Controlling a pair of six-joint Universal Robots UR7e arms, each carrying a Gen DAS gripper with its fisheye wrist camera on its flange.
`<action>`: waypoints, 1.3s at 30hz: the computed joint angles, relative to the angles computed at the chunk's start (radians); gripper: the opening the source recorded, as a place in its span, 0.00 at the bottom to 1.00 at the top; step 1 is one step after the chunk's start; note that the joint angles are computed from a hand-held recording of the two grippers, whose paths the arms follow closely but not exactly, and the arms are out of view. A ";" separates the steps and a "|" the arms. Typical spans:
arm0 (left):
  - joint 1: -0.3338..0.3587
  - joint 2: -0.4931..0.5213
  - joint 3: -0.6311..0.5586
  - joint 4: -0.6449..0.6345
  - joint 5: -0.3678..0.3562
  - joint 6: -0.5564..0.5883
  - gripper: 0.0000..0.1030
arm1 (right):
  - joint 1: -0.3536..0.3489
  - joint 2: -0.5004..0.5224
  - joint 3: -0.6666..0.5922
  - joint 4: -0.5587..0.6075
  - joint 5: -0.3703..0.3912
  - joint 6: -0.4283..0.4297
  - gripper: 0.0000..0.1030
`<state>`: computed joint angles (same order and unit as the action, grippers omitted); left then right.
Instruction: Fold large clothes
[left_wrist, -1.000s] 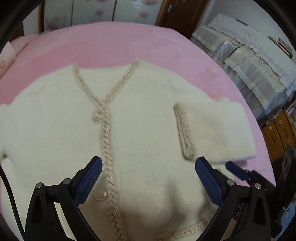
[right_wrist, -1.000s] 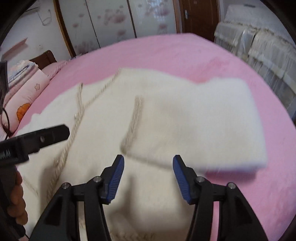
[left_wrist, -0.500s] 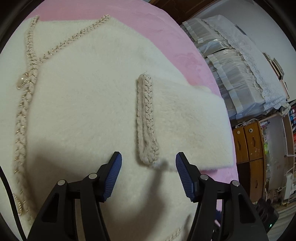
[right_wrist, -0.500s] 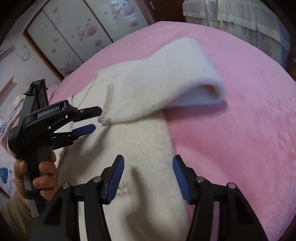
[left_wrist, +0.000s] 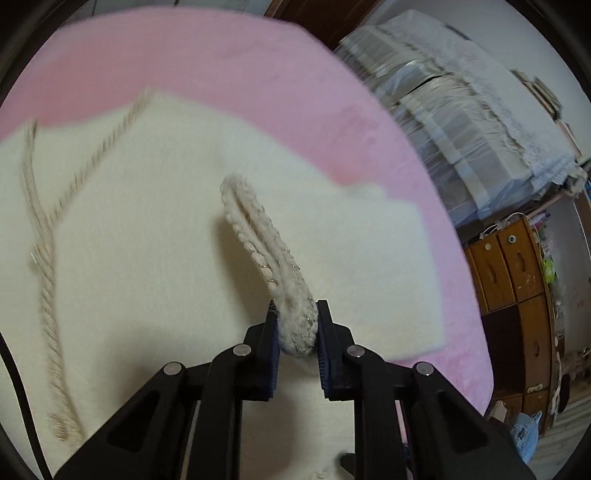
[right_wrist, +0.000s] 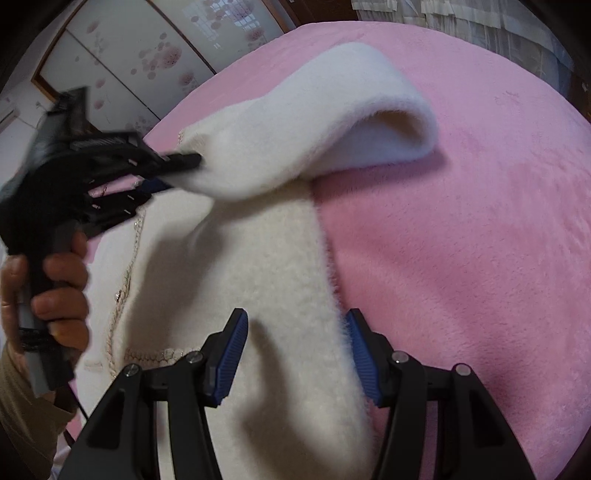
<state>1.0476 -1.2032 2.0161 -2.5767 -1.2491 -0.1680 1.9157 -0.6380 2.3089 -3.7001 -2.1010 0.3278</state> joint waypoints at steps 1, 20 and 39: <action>-0.019 -0.021 -0.006 0.001 0.005 0.012 0.15 | -0.004 -0.009 -0.002 0.012 0.004 0.006 0.54; -0.162 -0.151 -0.265 0.079 0.274 0.192 0.15 | 0.016 0.059 -0.357 0.221 -0.233 -0.085 0.08; 0.344 -0.172 -0.209 0.209 0.191 0.044 0.52 | 0.051 -0.062 -0.274 0.502 -0.164 -0.120 0.57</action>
